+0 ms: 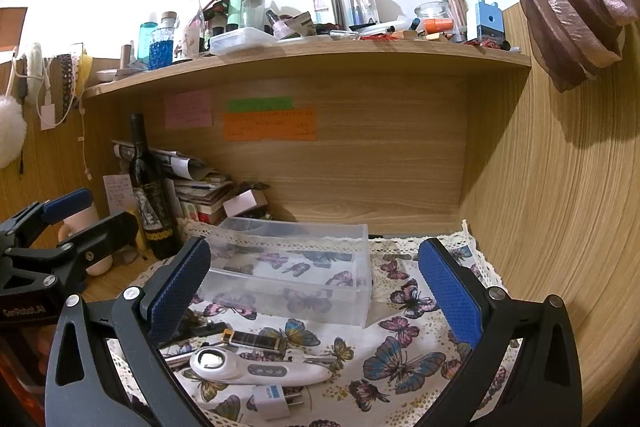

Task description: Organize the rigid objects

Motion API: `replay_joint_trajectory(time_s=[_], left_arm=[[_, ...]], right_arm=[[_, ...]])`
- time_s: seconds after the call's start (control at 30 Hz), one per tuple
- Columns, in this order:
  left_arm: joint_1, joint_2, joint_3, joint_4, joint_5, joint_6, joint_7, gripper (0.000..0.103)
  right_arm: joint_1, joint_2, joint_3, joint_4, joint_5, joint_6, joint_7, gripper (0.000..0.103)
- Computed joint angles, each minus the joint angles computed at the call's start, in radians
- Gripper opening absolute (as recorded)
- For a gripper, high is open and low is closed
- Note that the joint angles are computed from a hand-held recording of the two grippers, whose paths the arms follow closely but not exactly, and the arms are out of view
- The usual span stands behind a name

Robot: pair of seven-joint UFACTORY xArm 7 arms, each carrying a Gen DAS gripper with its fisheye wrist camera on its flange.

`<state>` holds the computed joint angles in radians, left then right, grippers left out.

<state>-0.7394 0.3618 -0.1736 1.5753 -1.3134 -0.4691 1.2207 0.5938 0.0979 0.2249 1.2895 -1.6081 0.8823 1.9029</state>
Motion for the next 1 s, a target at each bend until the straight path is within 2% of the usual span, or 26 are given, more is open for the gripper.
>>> replay_joint_trajectory(time_s=[0.63,1.0], left_arm=[[0.001,0.003,-0.003,0.012,-0.015,0.002,0.013,0.103],[-0.008,-0.009,0.01,-0.011,0.022,0.009,-0.033,0.103]], right_arm=[[0.003,0.003,-0.001,0.004,-0.005,0.003,-0.001,0.103],[0.001,0.001,-0.001,0.003,-0.015,-0.005,0.005,0.103]])
